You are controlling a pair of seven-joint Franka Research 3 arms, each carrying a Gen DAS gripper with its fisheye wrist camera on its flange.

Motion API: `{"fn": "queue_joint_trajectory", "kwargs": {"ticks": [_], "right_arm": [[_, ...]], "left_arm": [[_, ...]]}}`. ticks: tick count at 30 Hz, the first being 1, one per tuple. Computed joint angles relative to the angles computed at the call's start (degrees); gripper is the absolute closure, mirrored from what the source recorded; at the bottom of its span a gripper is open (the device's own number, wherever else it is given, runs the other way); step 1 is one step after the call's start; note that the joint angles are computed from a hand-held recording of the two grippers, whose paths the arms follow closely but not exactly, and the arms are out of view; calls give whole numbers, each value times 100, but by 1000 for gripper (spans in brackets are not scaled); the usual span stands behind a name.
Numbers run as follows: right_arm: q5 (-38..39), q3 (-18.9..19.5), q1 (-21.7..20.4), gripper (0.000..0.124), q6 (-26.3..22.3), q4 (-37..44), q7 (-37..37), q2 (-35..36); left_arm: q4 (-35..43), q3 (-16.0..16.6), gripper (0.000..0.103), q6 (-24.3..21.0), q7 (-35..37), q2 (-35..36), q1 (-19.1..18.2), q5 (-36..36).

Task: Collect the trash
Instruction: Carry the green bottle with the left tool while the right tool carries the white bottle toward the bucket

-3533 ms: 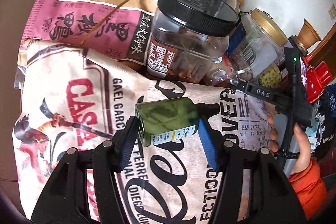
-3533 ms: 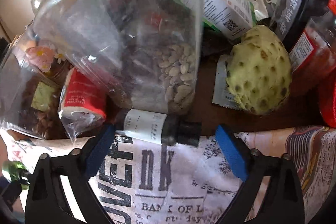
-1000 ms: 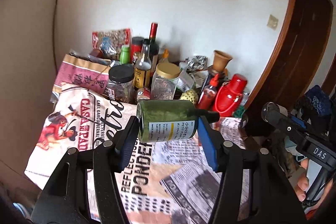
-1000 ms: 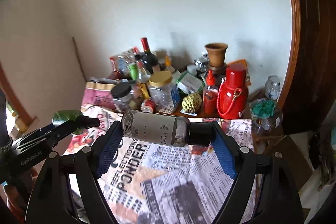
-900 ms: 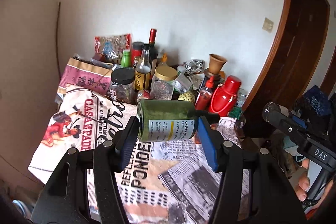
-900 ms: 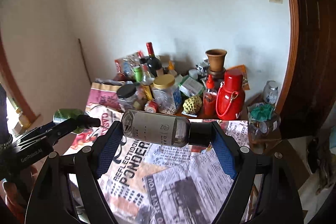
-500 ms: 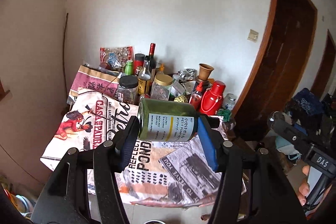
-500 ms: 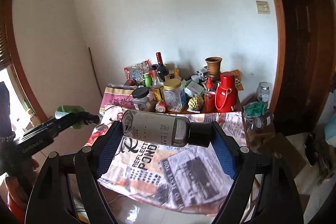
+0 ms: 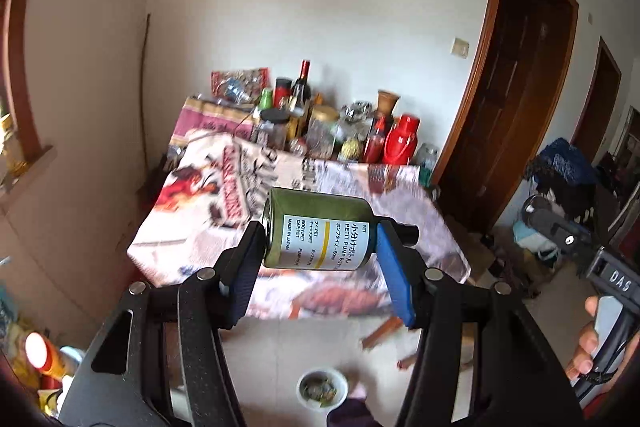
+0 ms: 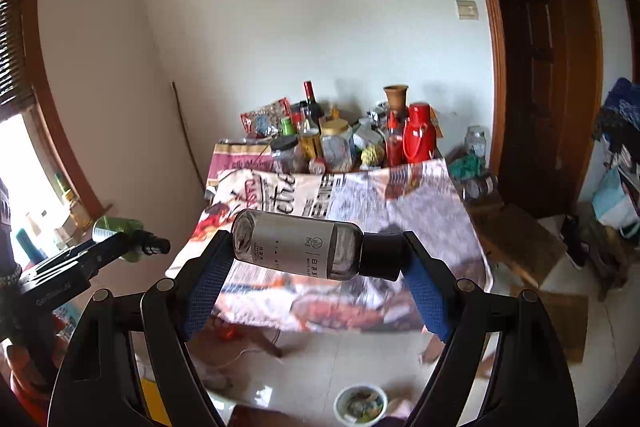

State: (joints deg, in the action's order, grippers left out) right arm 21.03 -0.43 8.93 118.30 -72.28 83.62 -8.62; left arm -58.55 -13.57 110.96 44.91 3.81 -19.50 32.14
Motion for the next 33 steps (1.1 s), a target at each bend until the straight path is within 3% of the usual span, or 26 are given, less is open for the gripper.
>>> {"fn": "queue_joint_trajectory", "kwargs": {"ticks": [5, 11, 22, 33], "right_arm": [[-287, 94, -3, 44, -143, -682, 281, -598], [-498, 84, -49, 43, -508, -1213, 411, -975], [-517, -47, -173, 43, -918, -2251, 101, -1116], [-348, -72, -198, 43, -437, -3897, -854, -934]], "left_arm": [[-1269, -34, 47, 198, -49, -906, 253, -605], [-1763, -155, 47, 182, 89, -1184, 413, -1079], [-2467, -212, 47, 176, -195, -935, 408, -1450], [-3855, -134, 47, 821, -873, -523, 318, -1540]]}}
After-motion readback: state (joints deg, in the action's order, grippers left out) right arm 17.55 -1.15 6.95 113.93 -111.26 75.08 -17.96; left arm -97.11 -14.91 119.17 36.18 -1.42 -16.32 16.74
